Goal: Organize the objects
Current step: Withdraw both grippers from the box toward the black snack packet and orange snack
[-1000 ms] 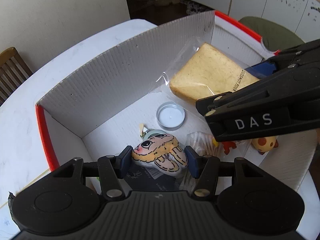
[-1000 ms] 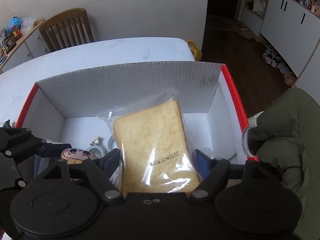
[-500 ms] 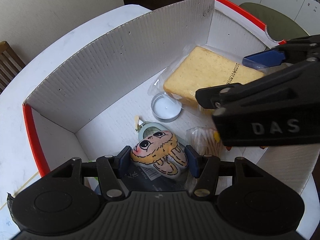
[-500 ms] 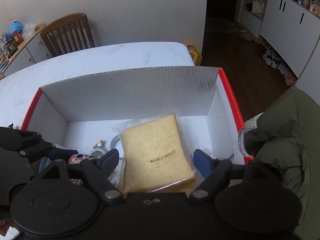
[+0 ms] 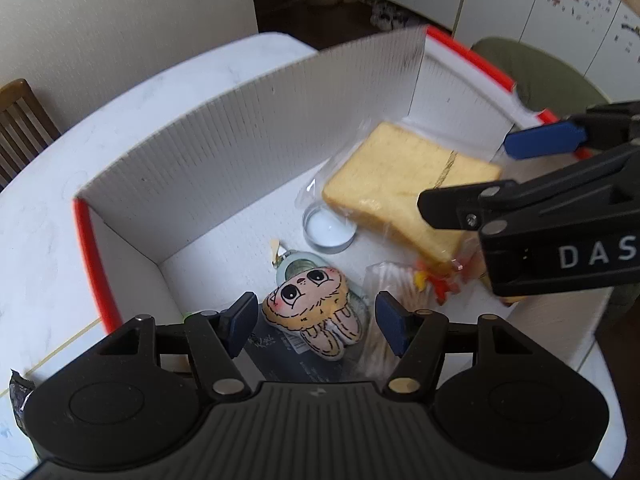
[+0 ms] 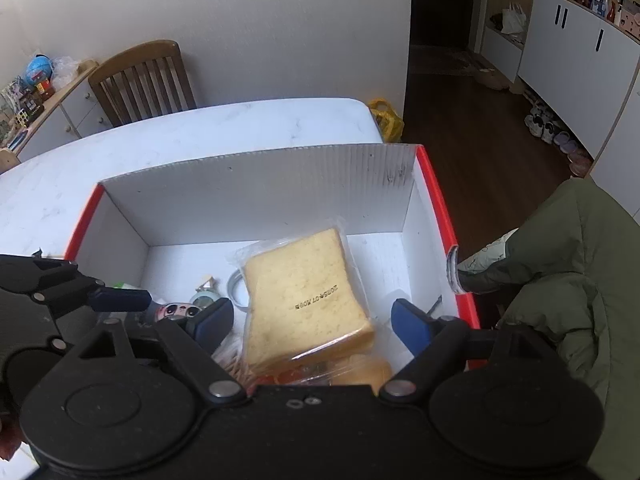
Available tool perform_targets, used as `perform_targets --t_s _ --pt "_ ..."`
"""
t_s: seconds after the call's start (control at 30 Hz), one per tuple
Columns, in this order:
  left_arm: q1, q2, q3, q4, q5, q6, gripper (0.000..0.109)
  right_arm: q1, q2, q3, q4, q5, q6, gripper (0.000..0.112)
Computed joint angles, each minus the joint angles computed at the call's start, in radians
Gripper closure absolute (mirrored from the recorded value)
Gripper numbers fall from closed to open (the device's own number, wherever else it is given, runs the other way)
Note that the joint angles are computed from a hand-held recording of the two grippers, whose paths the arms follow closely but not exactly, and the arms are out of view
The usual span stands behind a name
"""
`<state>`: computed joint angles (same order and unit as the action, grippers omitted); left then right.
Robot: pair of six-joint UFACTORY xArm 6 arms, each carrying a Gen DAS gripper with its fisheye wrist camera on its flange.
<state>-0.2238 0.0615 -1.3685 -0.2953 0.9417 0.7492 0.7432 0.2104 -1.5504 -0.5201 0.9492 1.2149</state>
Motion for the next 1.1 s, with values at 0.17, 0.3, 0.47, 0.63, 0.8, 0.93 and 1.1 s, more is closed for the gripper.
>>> perform_targets --t_s 0.17,0.3,0.47,0.63,0.8,0.93,1.1 --pt "0.026 -0.050 0.027 -0.067 -0.007 0.040 0.045 0.025 -0.020 0.002 -0.022 0.001 -0.002 0.025" --pt "0.059 -0.103 0.056 -0.118 -0.002 0.071 0.045 0.046 -0.033 -0.001 -0.031 -0.010 -0.014 0.024" --pt "0.106 -0.154 0.086 -0.183 -0.002 0.106 0.045 0.079 -0.023 -0.035 -0.039 -0.003 -0.012 0.024" --pt "0.154 -0.199 0.111 -0.255 0.010 0.140 0.045 0.115 -0.013 -0.079 -0.078 0.017 0.014 0.024" --pt "0.216 -0.254 0.141 -0.313 0.033 0.216 0.045 0.152 0.010 -0.145 -0.111 0.042 0.042 0.022" --pt "0.289 -0.289 0.155 -0.377 0.073 0.306 0.030 0.187 0.049 -0.217 -0.139 0.073 0.068 0.019" --pt "0.388 -0.293 0.142 -0.423 0.138 0.384 0.030 0.228 0.118 -0.309 -0.170 0.068 0.098 0.014"
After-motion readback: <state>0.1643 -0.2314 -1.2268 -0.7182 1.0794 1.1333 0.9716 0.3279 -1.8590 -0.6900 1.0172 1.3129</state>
